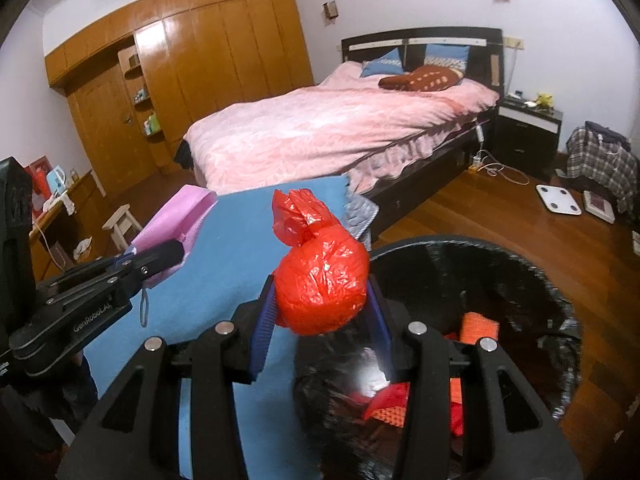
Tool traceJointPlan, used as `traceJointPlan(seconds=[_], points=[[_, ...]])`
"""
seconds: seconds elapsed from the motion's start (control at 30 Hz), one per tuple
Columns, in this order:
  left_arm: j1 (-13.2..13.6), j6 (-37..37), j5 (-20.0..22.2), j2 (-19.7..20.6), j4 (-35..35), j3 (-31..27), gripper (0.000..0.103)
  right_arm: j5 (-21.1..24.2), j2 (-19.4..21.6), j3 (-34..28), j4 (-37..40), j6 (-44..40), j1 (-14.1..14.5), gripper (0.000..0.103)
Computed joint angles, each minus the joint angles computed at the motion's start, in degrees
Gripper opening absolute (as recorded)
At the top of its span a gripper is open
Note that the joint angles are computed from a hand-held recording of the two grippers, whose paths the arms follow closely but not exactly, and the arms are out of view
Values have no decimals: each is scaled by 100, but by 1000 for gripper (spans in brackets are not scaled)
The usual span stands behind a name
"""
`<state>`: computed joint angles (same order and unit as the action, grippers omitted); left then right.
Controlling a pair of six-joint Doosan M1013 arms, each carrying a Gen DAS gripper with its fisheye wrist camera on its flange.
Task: Collect trash
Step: 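Carry the red bag and pink mask over the black bin, then open both tools to drop the bag and mask into the bin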
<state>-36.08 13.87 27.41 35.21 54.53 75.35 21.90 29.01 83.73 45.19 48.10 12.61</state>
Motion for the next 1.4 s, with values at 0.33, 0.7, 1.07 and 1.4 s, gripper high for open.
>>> traceJointPlan(seconds=[0.33, 0.7, 1.07, 1.4], points=[[-180, 496, -134, 127, -118, -331, 8, -374, -242, 345, 323, -292, -232, 41], [-241, 2417, -268, 584, -1684, -1009, 8, -707, -275, 513, -603, 822, -475, 41], [-191, 3737, 18, 1101, -2972, -1722, 8, -678, -22, 401, -1433, 1797, -612, 42], [-152, 4179, 265, 1383, -3303, -2104, 8, -395, 272, 142, -2027, 2365, -682, 42]])
